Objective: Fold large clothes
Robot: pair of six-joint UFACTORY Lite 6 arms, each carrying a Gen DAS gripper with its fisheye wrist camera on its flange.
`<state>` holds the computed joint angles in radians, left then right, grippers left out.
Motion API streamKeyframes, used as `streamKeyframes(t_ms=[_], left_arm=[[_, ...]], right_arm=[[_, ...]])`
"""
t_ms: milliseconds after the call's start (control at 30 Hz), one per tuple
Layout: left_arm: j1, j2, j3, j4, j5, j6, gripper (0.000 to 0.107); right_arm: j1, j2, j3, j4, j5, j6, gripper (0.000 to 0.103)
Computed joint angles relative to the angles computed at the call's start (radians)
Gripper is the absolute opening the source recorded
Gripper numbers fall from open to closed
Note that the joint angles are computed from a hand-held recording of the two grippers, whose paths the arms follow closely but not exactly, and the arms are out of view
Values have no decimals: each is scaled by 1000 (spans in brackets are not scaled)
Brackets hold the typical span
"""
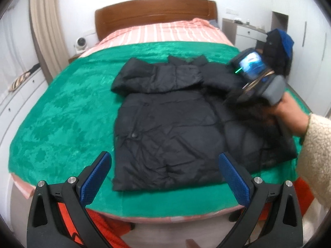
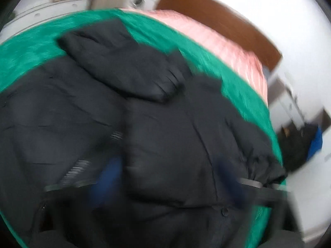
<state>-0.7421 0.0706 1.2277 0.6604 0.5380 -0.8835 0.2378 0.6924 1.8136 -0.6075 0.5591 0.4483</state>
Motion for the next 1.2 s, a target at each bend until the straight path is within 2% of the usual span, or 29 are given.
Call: streamKeyframes(t_ms=[133,167,267,467,533,667,733,800,867,900,933,967,1000,1033,1133,1200], left_arm=[[41,18,2,-31,10,-4,103],[53,28,4,-59,-1,18,103],[58,66,23,-115,-25,45,103],[4,106,67,-152,-1,85,103],[10,110,70,-194,-16,168,103],[15,115,93,-184,23,148,103],[26,111,94,-124,53,63,103],[54,112,83,-63,60,12,103],[123,110,88,-110,58,87,103],[188,116,87,-186,23,178,103],[247,120,73,-290,-27,283,103],[295,133,64,-395,-62,385,103],[339,170,60,-500,-105,485,103],[375,221,82,-604,-119,589,103],[438,352,161,-918,-74,903,103],[459,426,207,-1116,-30,1113,103]], right_arm=[[-176,-361,-267,-7,-89,113,34],[-260,-452,-303,11,-101,88,34],[-516,-578,-273,129,-76,-79,32],[-907,-522,-201,295,-49,-298,28],[-961,-488,-269,259,-62,-272,27],[-1069,-382,-371,225,-113,-166,26],[-1157,-338,-394,349,-133,-248,26],[-1265,-372,-485,525,-183,-449,28],[-1327,-440,-572,707,-209,-658,33],[-1343,-512,-640,802,-218,-763,41],[-1355,-572,-684,902,-206,-867,55],[-1367,-652,-737,1006,-172,-972,62],[-1382,-753,-804,1111,-97,-1077,72],[-1388,-832,-860,1216,7,-1181,77],[-1430,-1031,-1064,1465,321,-1464,79],[-1381,-1142,-1188,1504,493,-1521,81]])
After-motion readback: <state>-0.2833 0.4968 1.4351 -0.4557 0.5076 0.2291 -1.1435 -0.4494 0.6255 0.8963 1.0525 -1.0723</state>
